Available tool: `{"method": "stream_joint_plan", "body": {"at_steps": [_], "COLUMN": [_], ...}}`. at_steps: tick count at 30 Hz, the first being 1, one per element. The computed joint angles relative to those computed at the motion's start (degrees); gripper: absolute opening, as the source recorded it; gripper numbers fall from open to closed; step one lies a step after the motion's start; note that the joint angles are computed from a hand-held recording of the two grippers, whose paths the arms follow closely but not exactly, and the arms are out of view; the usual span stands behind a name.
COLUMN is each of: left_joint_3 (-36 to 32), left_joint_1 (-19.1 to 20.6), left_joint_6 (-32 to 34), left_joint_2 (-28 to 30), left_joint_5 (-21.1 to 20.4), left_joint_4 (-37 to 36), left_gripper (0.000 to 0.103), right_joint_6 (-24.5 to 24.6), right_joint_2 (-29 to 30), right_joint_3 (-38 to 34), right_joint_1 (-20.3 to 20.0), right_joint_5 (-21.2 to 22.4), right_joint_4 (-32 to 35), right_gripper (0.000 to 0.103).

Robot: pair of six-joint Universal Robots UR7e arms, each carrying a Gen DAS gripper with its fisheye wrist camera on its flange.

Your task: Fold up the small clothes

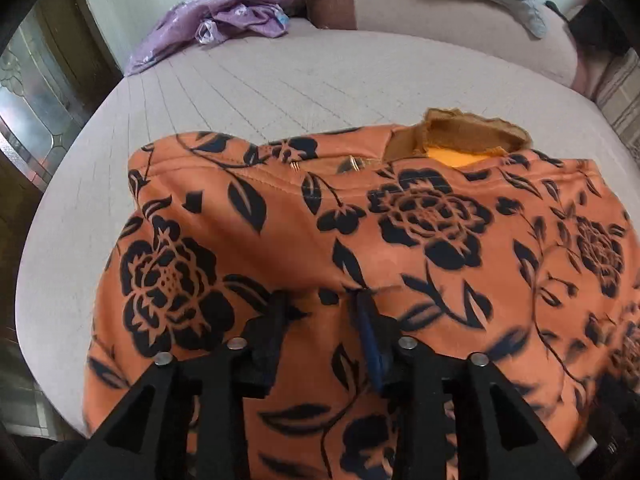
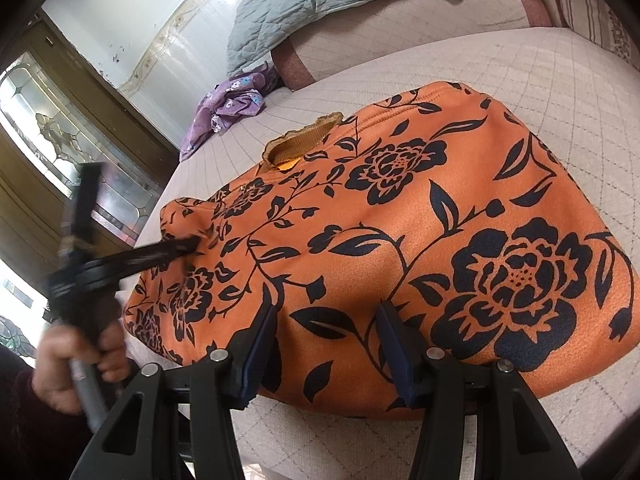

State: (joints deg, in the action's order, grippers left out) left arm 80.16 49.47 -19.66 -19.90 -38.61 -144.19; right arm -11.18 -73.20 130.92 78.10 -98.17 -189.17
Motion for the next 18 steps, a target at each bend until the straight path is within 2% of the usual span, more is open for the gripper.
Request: {"method": "stream_joint_plan", "body": {"at_steps": [2, 4, 6, 9, 12, 14, 16, 18], "left_joint_3": [-1.04, -3.74, -5.13, -7.68, -9.50, -10.93, -11.44, -10.60], "left_joint_1": [-0.43, -0.91, -0.98, -1.49, -1.82, -1.55, -1.54, -1.71], "left_joint_6": [-0.35, -2.95, -1.50, -0.13, 1.77, 1.84, 1.99, 5.30], "left_joint_2": [0.50, 0.36, 0.78, 2.38, 3.95, 4.86, 5.94, 6.89], "left_joint_5": [1.29, -0.03, -1.53, -0.70, -0.95, -0.83, 0.19, 2.35], "left_joint_4": [2.28, 8.40, 7.81, 8.01, 7.41, 9.16, 10.09, 6.50], "left_gripper": [0.041, 0.040, 0.040, 0.040, 0.040, 0.040, 0.041, 0.044], "right_joint_6": [0.24, 0.82, 1.65, 3.64, 5.16, 8.22, 11.89, 15.13], "right_joint_2": [-0.23, -0.52, -0.87, -2.70, -4.20, -5.66, -6.58, -6.43], "right_joint_3": [-0.01, -0.01, -0.05, 0.76, 2.25, 2.96, 2.63, 1.39], "right_joint_1": [-0.12, -0.23, -0.33, -1.63, -2.87, -5.04, -7.09, -7.87], "right_joint_5": [0.26, 0.50, 0.87, 4.00, 5.17, 7.53, 8.75, 6.53], "right_joint_4": [0.43, 0.89, 1.40, 0.87, -4.87, -6.61, -4.72, -1.16], "right_gripper": [0.056, 0.056, 0.056, 0.056, 0.056, 0.056, 0.056, 0.054]}}
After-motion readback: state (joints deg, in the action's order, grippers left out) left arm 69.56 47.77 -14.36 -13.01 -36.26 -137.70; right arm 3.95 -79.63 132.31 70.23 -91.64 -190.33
